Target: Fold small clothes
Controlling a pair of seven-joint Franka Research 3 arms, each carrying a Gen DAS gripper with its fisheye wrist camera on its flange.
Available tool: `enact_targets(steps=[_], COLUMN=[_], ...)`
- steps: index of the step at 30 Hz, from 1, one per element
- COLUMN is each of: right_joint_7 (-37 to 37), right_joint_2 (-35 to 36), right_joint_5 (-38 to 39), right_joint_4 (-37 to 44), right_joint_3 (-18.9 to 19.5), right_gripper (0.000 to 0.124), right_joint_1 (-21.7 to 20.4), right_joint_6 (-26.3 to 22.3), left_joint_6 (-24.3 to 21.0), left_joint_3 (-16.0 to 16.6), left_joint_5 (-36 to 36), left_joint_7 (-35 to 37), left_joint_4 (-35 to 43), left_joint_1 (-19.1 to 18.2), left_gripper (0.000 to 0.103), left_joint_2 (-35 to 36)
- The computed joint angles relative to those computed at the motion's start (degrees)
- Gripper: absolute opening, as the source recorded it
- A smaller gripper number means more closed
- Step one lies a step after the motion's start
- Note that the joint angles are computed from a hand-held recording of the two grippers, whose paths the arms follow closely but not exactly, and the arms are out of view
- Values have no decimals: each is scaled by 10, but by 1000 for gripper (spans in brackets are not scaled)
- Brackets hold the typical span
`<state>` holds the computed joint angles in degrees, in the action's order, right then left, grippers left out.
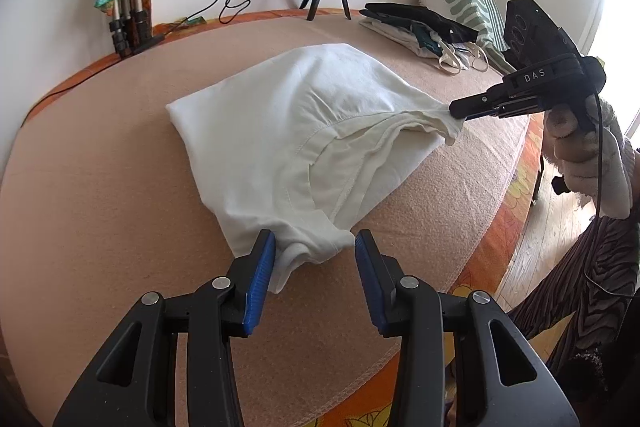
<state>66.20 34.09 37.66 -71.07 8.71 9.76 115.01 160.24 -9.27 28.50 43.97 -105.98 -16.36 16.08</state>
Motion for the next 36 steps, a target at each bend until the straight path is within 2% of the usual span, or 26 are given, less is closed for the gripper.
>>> enact_targets(steps=[4,7,9,10,11,13,14,17,19,21,23,25,28,30,32,34,36], right_joint_7=[-42,-51,-50,-45,-50,-48,-46,-75,-118,-156,-170,-174,-160,-146,-137,-153,-164], right_joint_2=[-43,-49,-43,-40,-46,-60,-60,-81,-94,-96,-91,-66,-43,-33,-31,-32,-27], right_joint_5=[-12,-38,-63,-79,-101,-132,-130,-115,-90,-77,-86,-93,-125,-151,-179,-175,-137], right_joint_4=[-40,-52,-50,-46,-56,-76,-73,-95,-108,-109,-106,-75,-55,-48,-48,-46,-27], right_joint_3=[-6,-14,-19,-23,-29,-38,-35,-22,-7,1,0,2,-8,-19,-30,-26,-14], right_gripper=[5,5,6,6,8,8,8,8,9,9,9,9,9,9,9,9,10], right_joint_1=[5,14,23,28,39,52,49,41,32,33,48,57,76,83,85,69,45], right_joint_6=[53,55,46,45,67,115,118,156,164,166,179,151,140,127,109,87,69], left_joint_6=[14,30,22,9,0,-6,-11,9,44,56,58,54,30,9,8,9,9], left_joint_3=[9,12,8,0,-14,-62,-62,-43,-21,7,8,-2,-29,-30,-23,-16,-18], left_joint_5=[20,33,31,20,-8,-113,-128,-128,-109,-64,-59,-74,-121,-128,-121,-114,-117], left_joint_7=[-21,-44,-33,-12,18,108,118,111,70,8,-9,2,54,68,74,76,88], left_joint_4=[-15,-17,-5,4,10,8,5,-24,-49,-55,-42,-19,27,51,63,74,95], left_joint_1=[-4,-4,-2,3,13,52,50,36,24,10,18,29,48,43,35,29,32], left_gripper=[40,40,40,40,40,40,40,40,40,40,40,40,40,40,40,40,40], left_joint_2=[-15,-18,-9,-2,6,16,15,-13,-36,-46,-36,-15,26,43,48,51,61])
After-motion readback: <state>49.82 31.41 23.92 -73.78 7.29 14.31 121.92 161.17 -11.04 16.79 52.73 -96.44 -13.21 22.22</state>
